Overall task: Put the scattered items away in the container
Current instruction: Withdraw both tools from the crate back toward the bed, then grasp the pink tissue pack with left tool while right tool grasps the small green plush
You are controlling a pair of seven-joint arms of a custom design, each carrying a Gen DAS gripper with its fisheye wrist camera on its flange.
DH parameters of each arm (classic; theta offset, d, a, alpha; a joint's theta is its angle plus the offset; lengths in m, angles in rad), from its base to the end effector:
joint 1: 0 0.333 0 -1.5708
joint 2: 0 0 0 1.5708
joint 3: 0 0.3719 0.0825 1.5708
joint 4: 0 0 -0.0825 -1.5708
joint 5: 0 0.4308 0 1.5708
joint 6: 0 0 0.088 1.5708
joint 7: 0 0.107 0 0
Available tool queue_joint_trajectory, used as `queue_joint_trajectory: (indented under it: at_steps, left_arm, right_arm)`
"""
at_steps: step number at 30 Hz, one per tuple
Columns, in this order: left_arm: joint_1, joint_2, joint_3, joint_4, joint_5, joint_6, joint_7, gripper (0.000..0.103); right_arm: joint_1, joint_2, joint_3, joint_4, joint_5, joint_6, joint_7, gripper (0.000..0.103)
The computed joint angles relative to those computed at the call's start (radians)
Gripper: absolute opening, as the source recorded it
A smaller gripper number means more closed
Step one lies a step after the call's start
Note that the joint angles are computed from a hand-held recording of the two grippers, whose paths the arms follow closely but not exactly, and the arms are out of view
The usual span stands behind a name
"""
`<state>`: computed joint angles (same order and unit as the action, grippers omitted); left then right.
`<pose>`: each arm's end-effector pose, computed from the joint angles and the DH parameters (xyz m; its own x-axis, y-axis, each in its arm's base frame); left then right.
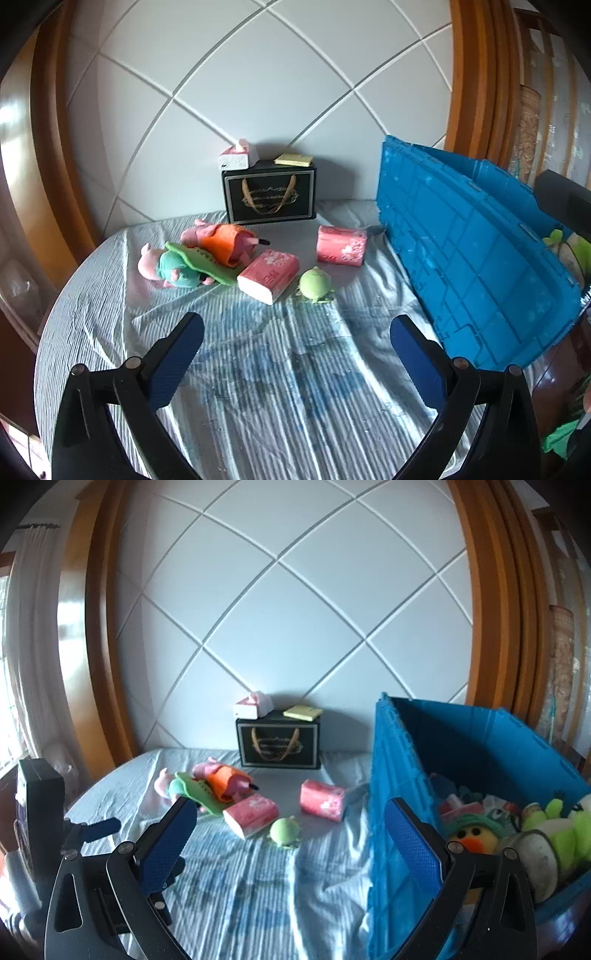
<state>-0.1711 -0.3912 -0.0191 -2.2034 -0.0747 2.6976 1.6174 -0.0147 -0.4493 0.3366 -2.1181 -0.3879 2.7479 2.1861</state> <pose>0.5019 -0.0960 0.6857 -0.1990 -0.9796 0.0292 -0.6242 0.1037 -0.7744 0.4522 0.2145 0.7504 0.0462 -0.9988 -0.0177 -0.4380 -0.0043 -0.8990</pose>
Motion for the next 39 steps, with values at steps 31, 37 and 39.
queue_joint_trajectory:
  at_steps: [31, 37, 39]
  left_arm:
    - [0.181, 0.819, -0.15, 0.737, 0.103, -0.315, 0.118, 0.103]
    - [0.16, 1.012, -0.167, 0.983, 0.121, -0.429, 0.184, 0.103]
    - [0.145, 1.059, -0.159, 1.039, 0.141, -0.443, 0.184, 0.103]
  right_arm:
    - [0.309, 0.665, -0.355, 0.418, 0.08, -0.295, 0.025, 0.103]
    - [0.32, 0.742, -0.385, 0.501, 0.085, -0.348, 0.054, 0.103]
    - [0.32, 0.765, -0.39, 0.53, 0.092, -0.356, 0.048, 0.103]
